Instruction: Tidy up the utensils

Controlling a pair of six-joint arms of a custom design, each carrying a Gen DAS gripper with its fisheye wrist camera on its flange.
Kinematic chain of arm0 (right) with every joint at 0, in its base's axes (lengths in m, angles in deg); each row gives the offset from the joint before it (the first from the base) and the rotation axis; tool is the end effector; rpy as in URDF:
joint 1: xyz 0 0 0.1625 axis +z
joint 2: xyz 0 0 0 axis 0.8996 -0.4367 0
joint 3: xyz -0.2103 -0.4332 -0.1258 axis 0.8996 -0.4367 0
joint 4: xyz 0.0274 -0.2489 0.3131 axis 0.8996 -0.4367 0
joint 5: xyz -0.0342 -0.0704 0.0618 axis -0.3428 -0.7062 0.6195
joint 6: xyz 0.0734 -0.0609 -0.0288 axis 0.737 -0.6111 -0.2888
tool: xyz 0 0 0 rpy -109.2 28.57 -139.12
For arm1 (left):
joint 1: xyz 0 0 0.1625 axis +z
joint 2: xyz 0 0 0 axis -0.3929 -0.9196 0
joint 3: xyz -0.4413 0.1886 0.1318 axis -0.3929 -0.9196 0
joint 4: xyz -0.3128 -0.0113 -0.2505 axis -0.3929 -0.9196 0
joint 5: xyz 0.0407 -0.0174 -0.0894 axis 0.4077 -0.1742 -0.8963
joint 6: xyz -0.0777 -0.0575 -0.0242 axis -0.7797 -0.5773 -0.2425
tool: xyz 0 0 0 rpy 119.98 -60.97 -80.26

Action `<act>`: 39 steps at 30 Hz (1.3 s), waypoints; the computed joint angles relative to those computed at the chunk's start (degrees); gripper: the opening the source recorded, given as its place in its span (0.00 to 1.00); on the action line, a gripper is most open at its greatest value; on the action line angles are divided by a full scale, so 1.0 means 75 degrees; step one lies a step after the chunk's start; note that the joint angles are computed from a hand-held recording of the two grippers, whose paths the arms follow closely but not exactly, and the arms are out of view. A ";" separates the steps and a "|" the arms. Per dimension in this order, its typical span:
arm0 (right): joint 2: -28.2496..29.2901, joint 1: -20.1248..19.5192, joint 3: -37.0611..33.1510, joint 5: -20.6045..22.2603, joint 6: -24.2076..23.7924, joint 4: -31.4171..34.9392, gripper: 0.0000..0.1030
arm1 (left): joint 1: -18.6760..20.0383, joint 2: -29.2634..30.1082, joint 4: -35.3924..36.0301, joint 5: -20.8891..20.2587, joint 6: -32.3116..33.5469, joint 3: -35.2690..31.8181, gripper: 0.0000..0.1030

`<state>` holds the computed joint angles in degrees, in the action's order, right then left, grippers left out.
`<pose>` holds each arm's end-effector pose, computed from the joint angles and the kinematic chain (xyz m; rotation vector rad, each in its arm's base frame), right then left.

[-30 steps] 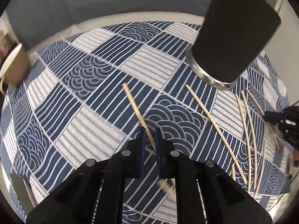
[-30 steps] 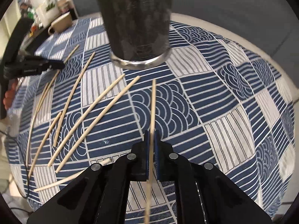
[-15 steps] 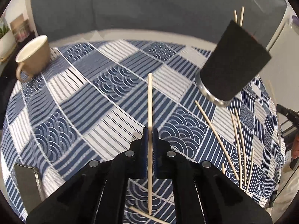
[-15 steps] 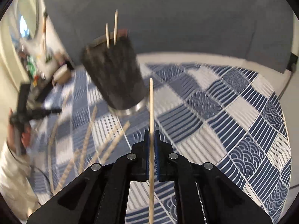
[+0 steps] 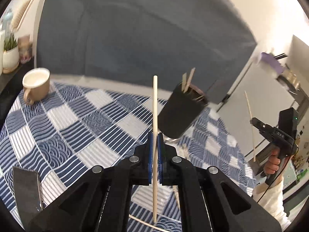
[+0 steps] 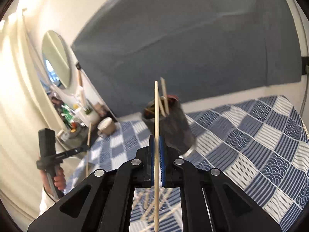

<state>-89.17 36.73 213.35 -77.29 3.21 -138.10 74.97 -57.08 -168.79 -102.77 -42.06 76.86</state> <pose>0.1932 -0.3821 0.3094 0.5304 -2.6091 1.2915 -0.1561 -0.4705 0.2807 0.7822 2.7373 -0.9553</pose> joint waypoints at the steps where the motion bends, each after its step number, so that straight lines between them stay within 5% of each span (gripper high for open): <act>1: -0.0038 0.0107 -0.0026 -0.0005 0.0020 0.0012 0.05 | -0.0129 -0.0063 -0.0044 -0.0069 0.0025 -0.0005 0.05; 7: -0.0056 0.0676 -0.0534 0.0045 0.0079 0.0228 0.05 | -0.0639 -0.0047 -0.0319 -0.0155 0.0482 -0.0313 0.05; 12: 0.0013 0.0709 -0.0988 0.0399 -0.0100 0.0271 0.05 | -0.0503 0.0174 -0.0401 -0.0911 0.1020 -0.0799 0.05; 18: 0.0138 0.0322 -0.1249 0.1430 -0.0122 -0.0392 0.05 | -0.0226 0.0554 -0.0366 -0.1654 0.1352 -0.1493 0.05; 26: 0.0581 -0.0457 -0.1793 0.3300 -0.0152 -0.0805 0.05 | 0.0534 0.1776 -0.1971 -0.3335 0.1372 -0.2379 0.05; 32: 0.1404 -0.1235 -0.1998 0.4567 0.0723 -0.2252 0.05 | 0.1039 0.2883 -0.4043 -0.4759 0.0886 -0.2844 0.05; 35: 0.1897 -0.1494 -0.2078 0.4840 0.0914 -0.3240 0.05 | 0.1324 0.3373 -0.4364 -0.5534 0.0251 -0.3268 0.05; 39: 0.2390 -0.1640 -0.2325 0.4685 0.0806 -0.3602 0.05 | 0.1411 0.3766 -0.4381 -0.5623 0.0404 -0.3497 0.05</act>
